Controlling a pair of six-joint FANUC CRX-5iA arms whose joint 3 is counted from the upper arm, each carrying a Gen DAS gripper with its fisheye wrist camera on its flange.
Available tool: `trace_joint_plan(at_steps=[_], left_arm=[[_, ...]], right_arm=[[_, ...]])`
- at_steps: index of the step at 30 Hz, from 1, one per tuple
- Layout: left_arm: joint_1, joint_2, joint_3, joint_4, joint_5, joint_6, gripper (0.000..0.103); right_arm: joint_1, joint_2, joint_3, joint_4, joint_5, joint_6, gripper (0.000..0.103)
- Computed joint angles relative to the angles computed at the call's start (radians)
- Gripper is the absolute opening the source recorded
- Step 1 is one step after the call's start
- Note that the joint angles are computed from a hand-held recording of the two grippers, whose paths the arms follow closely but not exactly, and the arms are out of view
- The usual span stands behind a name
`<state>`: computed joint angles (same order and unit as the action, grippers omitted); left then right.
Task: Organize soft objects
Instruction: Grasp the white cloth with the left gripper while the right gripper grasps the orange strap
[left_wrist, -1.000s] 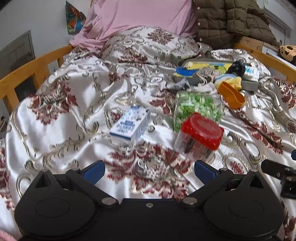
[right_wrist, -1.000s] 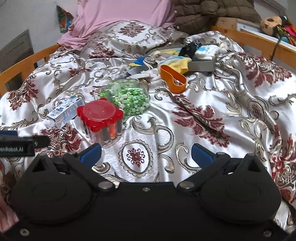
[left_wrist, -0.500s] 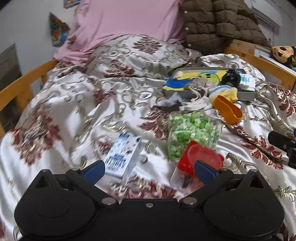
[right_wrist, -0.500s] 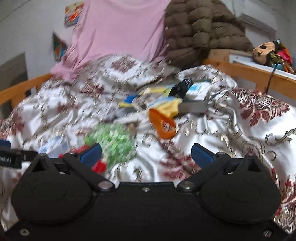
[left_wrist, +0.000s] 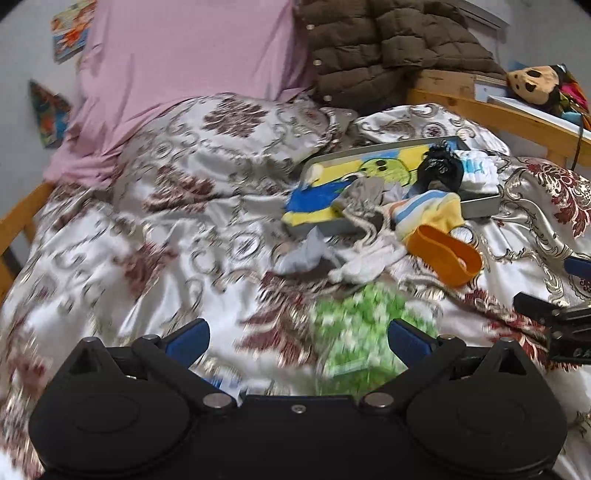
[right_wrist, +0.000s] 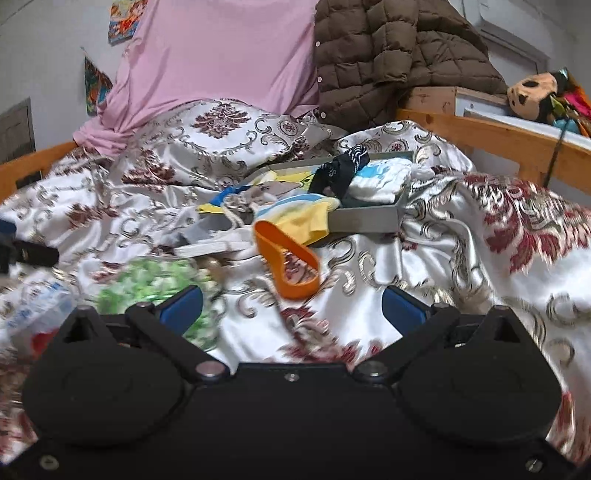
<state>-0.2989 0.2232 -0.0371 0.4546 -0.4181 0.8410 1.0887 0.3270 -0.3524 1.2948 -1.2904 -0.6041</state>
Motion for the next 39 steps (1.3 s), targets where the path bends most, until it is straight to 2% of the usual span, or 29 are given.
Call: trace_joint_plan(at_steps=[5,8,12,18,21,24,27,29,31,33,36,39], left_arm=[[-0.028,0.114,0.124,0.048,-0.028,-0.109,0.102],[-0.045,0.187,0.216,0.034,-0.061,-0.14,0.102],[-0.067,0.286,0.366,-0.027,-0.143,-0.151,0.102],[-0.092,0.409,0.569,-0.133,-0.253,-0.141,0.101],[-0.103,0.466,0.678,-0.198,-0.329,-0.159,0.097],[-0.115,0.518,0.78,-0.252,-0.406,-0.182,0.091],[-0.126,0.56,0.865,-0.287,-0.475,-0.194,0.082],[-0.135,0.58,0.906,-0.311,-0.505,-0.195,0.069],[-0.142,0.604,0.952,-0.328,-0.547,-0.191,0.061],[-0.144,0.612,0.96,-0.321,-0.552,-0.199,0.057],[-0.155,0.629,0.988,-0.343,-0.571,-0.184,0.044],[-0.162,0.648,1.026,-0.355,-0.608,-0.167,0.029]], right_arm=[[-0.079,0.008,-0.02,0.038,0.075,0.053,0.102],[-0.124,0.004,-0.033,0.068,0.134,0.059,0.102],[-0.181,0.011,-0.037,0.095,0.212,0.073,0.102],[-0.227,0.024,-0.036,0.122,0.268,0.06,0.101],[-0.247,0.029,-0.035,0.137,0.293,0.057,0.099],[-0.258,0.037,-0.024,0.133,0.308,0.072,0.091],[-0.269,0.041,-0.017,0.127,0.328,0.076,0.079],[-0.277,0.041,-0.018,0.135,0.345,0.071,0.069],[-0.283,0.042,-0.017,0.141,0.359,0.071,0.064],[-0.288,0.041,-0.019,0.151,0.371,0.061,0.057],[-0.293,0.044,-0.016,0.161,0.382,0.059,0.05],[-0.295,0.044,-0.014,0.153,0.387,0.059,0.037]])
